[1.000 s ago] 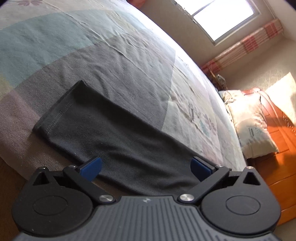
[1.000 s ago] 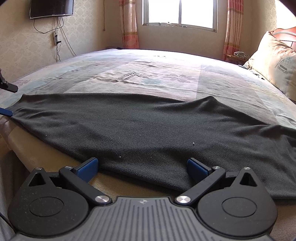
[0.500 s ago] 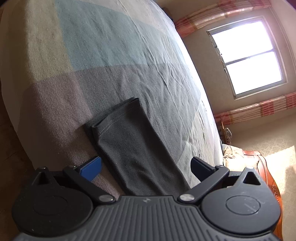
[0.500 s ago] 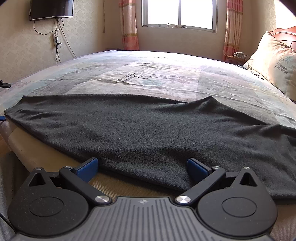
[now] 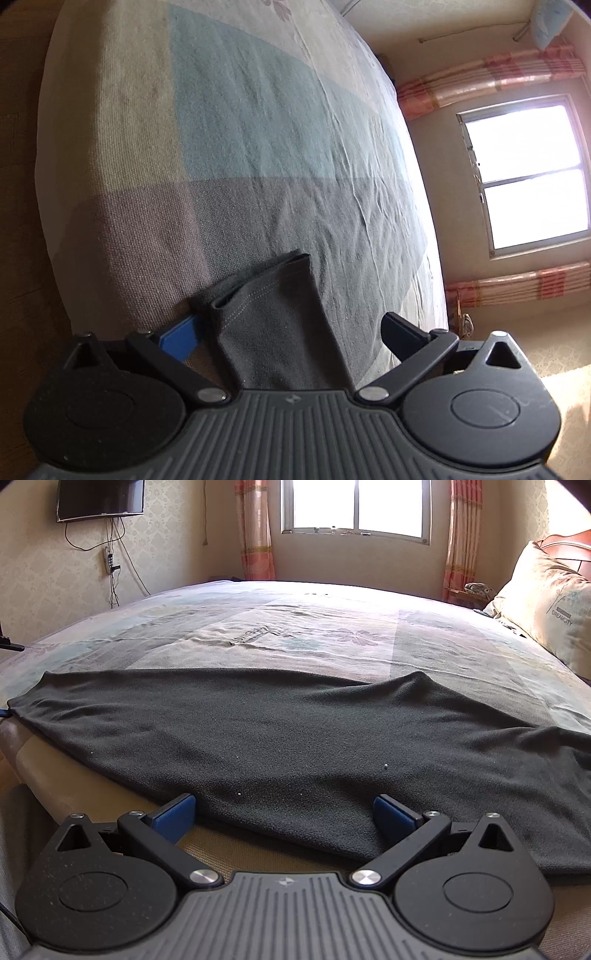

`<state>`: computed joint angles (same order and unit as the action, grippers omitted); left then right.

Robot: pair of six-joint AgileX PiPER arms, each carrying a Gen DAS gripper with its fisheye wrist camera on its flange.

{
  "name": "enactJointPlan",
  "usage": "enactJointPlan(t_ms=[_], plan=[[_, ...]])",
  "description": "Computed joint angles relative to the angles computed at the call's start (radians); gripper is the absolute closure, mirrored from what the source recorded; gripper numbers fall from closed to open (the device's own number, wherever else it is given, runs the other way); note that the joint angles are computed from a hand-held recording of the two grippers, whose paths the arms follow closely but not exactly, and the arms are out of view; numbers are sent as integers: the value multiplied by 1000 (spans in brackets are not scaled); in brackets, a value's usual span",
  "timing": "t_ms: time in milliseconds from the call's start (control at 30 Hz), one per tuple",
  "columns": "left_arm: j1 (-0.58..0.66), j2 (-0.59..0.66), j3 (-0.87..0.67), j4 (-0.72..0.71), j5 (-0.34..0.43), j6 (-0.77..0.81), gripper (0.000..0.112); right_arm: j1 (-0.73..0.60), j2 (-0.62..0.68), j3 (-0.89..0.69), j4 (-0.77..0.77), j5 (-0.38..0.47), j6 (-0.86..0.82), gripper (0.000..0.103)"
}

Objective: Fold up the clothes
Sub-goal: 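Close the left tool on the dark grey sweatpants leg end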

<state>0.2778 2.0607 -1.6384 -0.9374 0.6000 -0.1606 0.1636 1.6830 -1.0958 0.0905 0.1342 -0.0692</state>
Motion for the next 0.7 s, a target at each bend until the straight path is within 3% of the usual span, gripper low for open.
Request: enactJointPlan(t_ms=[167, 533, 700], plan=[[-44, 48, -121, 210, 35, -250, 10, -3, -1, -2, 29, 5, -27, 0], [-17, 144, -178, -132, 187, 177, 10, -5, -1, -2, 76, 6, -73, 0], [16, 102, -66, -279, 90, 346, 10, -4, -1, 0, 65, 3, -66, 0]])
